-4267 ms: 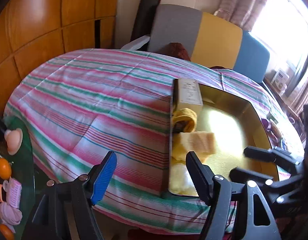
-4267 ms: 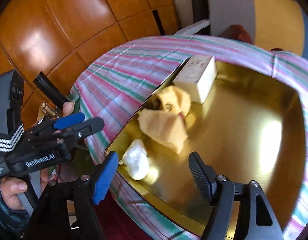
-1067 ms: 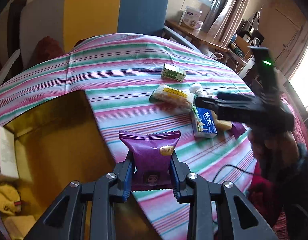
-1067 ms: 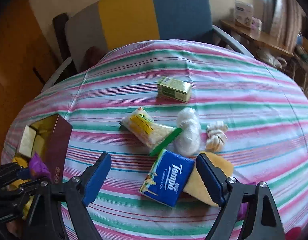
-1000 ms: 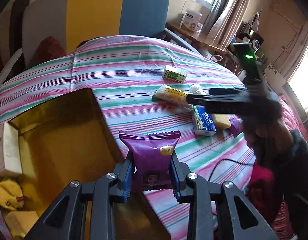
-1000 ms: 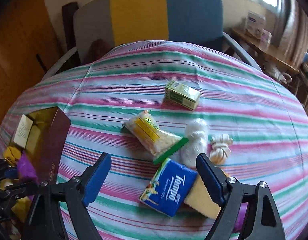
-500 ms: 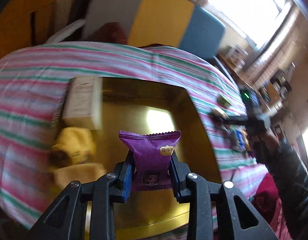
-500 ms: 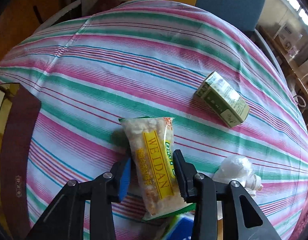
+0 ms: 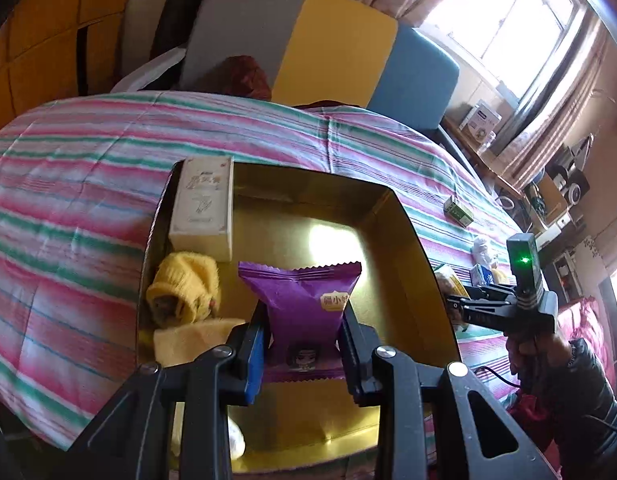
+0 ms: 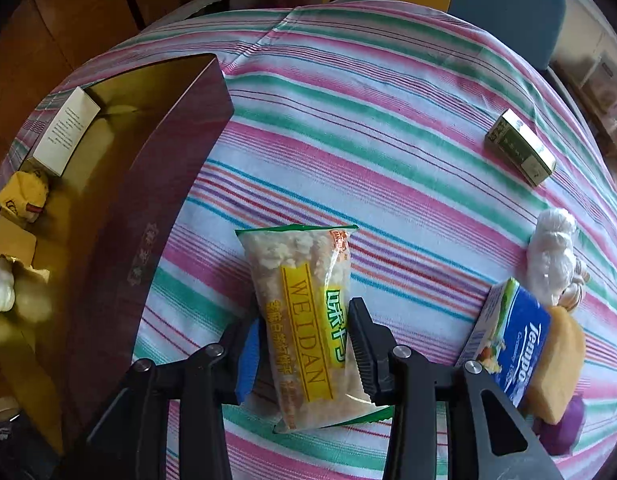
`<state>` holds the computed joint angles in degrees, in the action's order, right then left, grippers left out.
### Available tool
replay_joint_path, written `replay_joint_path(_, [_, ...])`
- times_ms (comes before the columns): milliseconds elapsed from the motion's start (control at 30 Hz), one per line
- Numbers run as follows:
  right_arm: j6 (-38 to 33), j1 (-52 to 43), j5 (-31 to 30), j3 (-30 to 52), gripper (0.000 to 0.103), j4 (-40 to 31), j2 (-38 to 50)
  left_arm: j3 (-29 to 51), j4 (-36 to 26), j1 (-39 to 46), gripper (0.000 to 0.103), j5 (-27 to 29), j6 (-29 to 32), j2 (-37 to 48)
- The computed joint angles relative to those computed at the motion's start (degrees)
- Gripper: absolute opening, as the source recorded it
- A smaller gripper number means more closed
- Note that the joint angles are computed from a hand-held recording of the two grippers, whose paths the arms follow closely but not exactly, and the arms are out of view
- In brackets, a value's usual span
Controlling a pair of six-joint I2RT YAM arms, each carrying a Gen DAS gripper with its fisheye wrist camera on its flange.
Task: Organize objects
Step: 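Carry the purple packet over the tray with left tool while right tool grasps the WEIDAN bag, then open the left tool to drop the purple packet into the gold tray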
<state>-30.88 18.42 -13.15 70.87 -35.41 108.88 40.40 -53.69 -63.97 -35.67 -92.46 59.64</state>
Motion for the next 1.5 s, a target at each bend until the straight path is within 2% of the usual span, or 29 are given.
replay_joint_path(200, [-1.38,-1.96,-2.46,-3.04,0.042,3.11,-1.65,-0.46,9.40,14.12,0.032,7.03,16.64,1.23])
replay_joint_path(333, [-2.19,-2.51,-3.50,-3.50,0.042,3.21,-2.03,0.87,14.74,23.91,0.032,13.01,27.22,7.52])
replay_joint_path(433, [-2.79,-2.62,-3.52,-5.29,0.042,4.41,-2.84,1.45,18.30,30.91,0.032,16.64,32.87,13.02])
replay_joint_path(667, [-0.88,-0.14,-2.99,-3.52,0.042,4.96,-1.08,4.86,21.45,41.12,0.033,19.09,43.17,22.83])
replay_joint_path(800, [-1.06,-0.34,-3.18,-3.18,0.042,4.82,-0.84,5.56,21.28,44.43,0.044,20.56,44.32,25.50])
replay_joint_path(833, [-1.09,-0.43,-3.26,-3.37,0.043,4.95,-0.93,5.19,21.26,44.44,0.047,20.44,44.08,24.77])
replay_joint_path(967, [-0.73,-0.13,-3.24,-3.35,0.043,5.49,-0.68,3.49,20.45,42.15,0.048,18.49,41.91,20.48])
replay_joint_path(1100, [-0.50,0.18,-3.10,-3.73,0.043,6.36,-0.70,3.34,15.05,35.49,0.048,12.97,36.11,15.40])
replay_joint_path(1233, [-0.51,0.42,-2.98,-4.77,0.042,7.87,-1.17,4.59,6.45,24.43,0.048,6.31,25.60,12.10])
replay_joint_path(1333, [-0.50,0.50,-2.99,-5.42,0.042,8.72,-1.57,6.59,-1.47,13.44,0.048,1.55,13.84,12.90])
replay_joint_path(1400, [-0.44,0.52,-3.00,-5.93,0.042,9.27,-1.86,8.32,-6.37,7.02,0.048,0.09,6.02,14.73])
replay_joint_path(1500, [-0.13,0.54,-2.99,-6.50,0.042,10.26,-1.99,9.49,-10.41,0.65,0.048,0.08,-3.03,16.52])
